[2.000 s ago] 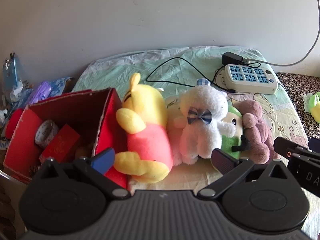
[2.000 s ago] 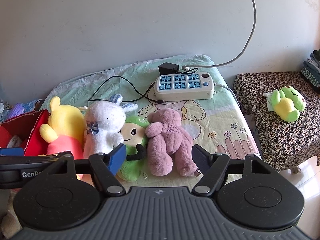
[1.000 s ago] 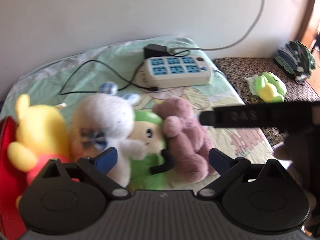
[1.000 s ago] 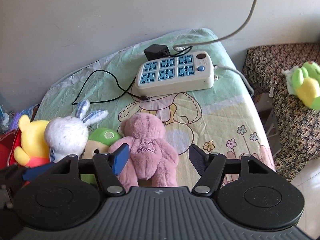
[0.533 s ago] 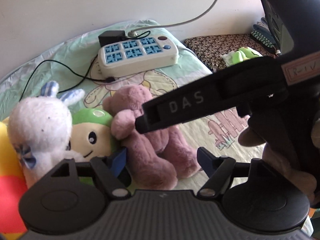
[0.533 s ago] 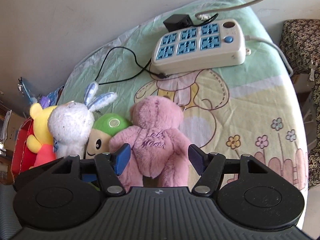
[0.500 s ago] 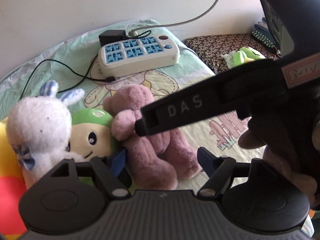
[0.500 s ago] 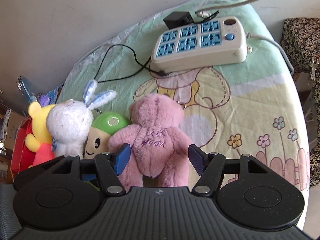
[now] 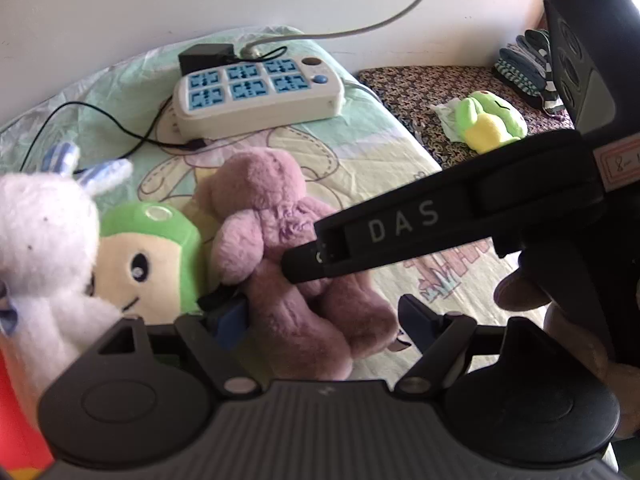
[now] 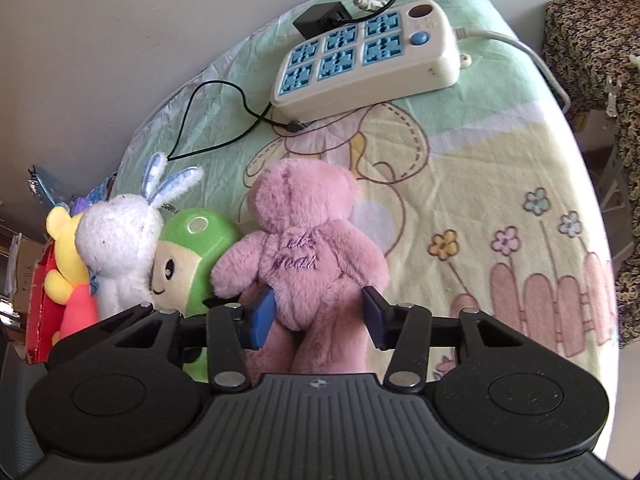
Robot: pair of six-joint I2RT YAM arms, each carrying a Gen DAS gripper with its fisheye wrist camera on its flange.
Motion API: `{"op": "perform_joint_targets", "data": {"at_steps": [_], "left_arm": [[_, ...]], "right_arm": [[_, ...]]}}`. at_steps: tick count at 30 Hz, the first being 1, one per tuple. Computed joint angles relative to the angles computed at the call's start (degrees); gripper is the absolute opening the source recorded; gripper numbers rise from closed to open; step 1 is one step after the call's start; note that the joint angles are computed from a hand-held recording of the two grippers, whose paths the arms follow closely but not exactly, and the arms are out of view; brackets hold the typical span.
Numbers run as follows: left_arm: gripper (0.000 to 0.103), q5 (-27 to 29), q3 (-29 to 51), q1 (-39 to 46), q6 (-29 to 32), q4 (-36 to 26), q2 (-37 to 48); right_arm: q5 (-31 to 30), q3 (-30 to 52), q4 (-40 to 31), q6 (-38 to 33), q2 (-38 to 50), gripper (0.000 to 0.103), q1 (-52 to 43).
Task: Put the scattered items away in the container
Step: 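Close the right gripper on the pink teddy bear's body, then lift the pink teddy bear with the right gripper and carry it over the red box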
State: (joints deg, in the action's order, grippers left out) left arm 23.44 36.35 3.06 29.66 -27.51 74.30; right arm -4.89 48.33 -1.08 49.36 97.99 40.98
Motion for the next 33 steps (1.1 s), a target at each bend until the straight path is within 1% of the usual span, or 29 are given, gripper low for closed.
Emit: {"op": "perform_joint_targets", "data": {"at_steps": [2, 5, 6, 7, 8, 9, 10, 11, 14, 16, 17, 18, 19, 20, 21, 22, 24, 25, 26, 28, 30, 33], "left_arm": [[0.081, -0.72, -0.68, -1.16, -1.34, 1.62, 0.29], [0.084, -1.2, -1.21, -1.6, -2.05, 4.68, 1.93], [0.085, -0.52, -1.32, -1.13, -1.71, 5.15, 2.14], [0.088, 0.25, -1.45, -0.7, -1.37, 5.45, 2.23], [0.093, 0.77, -1.65, -0.57, -0.99, 5.87, 2.38], [0.094, 0.51, -2.12, -0.94, -0.74, 6.74, 2.43], [0.094, -0.14, -2.92, -1.36, -0.89, 8.38, 2.33], [0.094, 0.1, -3.2, -1.26, -1.16, 9.41, 2.57], [0.092, 1.18, -2.82, -0.89, -1.15, 9.6, 3.08], [0.092, 1.99, -2.56, -0.66, -0.74, 8.58, 3.14], [0.091, 3.03, -2.37, -0.05, -0.23, 7.46, 2.91], [0.089, 4.19, -2.14, 0.78, 0.31, 6.39, 2.87], [0.081, 5.33, -1.69, 1.64, 0.76, 5.23, 3.16], [0.078, 6.26, -1.18, 2.44, 0.88, 4.31, 3.53], [0.077, 7.19, -0.63, 3.24, 0.81, 3.44, 3.88], [0.071, 8.44, 0.07, 4.2, 0.98, 2.35, 4.4], [0.068, 11.28, 1.62, 6.42, 1.77, -0.06, 5.88], [0.066, 11.72, 1.99, 6.89, 1.82, -0.33, 6.37], [0.062, 11.42, 2.09, 6.87, 1.83, -0.11, 6.56], [0.061, 11.05, 2.13, 6.76, 1.86, 0.3, 6.74], [0.061, 10.73, 1.61, 6.64, 1.69, 1.13, 6.45], [0.06, 10.43, 0.6, 6.36, 0.93, 3.09, 6.16]], "right_arm": [[0.34, -0.41, -0.73, 0.12, -0.74, 0.049, -0.09], [0.4, -1.33, -1.35, -0.15, -2.04, 0.044, -0.25], [-0.07, -1.66, -1.25, 0.12, -2.1, 0.044, -0.5], [-0.63, -1.7, -1.35, -0.47, -1.91, 0.045, -0.57], [-0.52, -1.34, -1.58, -1.06, -1.37, 0.048, -0.31], [0.04, -0.82, -1.94, -1.13, -0.73, 0.053, 0.1], [0.6, -0.46, -1.97, -1.02, -0.2, 0.055, 0.28], [0.76, -0.6, -1.62, -1.04, -0.21, 0.056, 0.31], [0.12, -1.02, -0.51, -0.23, -0.07, 0.055, -0.33], [-0.42, -0.82, -1.05, -0.85, -0.09, 0.052, -0.49], [-1.6, -1.08, -0.75, -1.12, -0.34, 0.043, -0.81], [-1.52, -1.25, -1.14, -1.25, -0.9, 0.042, -0.85], [-0.51, -1.42, -1.9, -1.71, -1.49, 0.042, -0.66], [-0.03, -1.85, -2.35, -2.11, -2.11, 0.039, -0.7], [-0.62, -2.47, -2.3, -1.97, -2.65, 0.029, -1.22], [-0.71, -2.66, -2.91, -1.93, -2.91, 0.025, -1.59], [-2.57, -4.05, -1.67, -1.78, -3.51, 0.025, -2.75], [-2.58, -4.28, -1.4, -1.7, -3.66, 0.025, -2.73], [-1.96, -4.42, -1.17, -1.71, -3.82, 0.025, -2.46], [-0.79, -2.99, -1.99, -2.12, -2.77, 0.028, -1.62], [0.48, -1.32, -3.28, -2.76, -1.6, 0.029, -0.95], [0.22, -1.58, -2.08, -1.87, -0.96, 0.031, -1.21]]}}
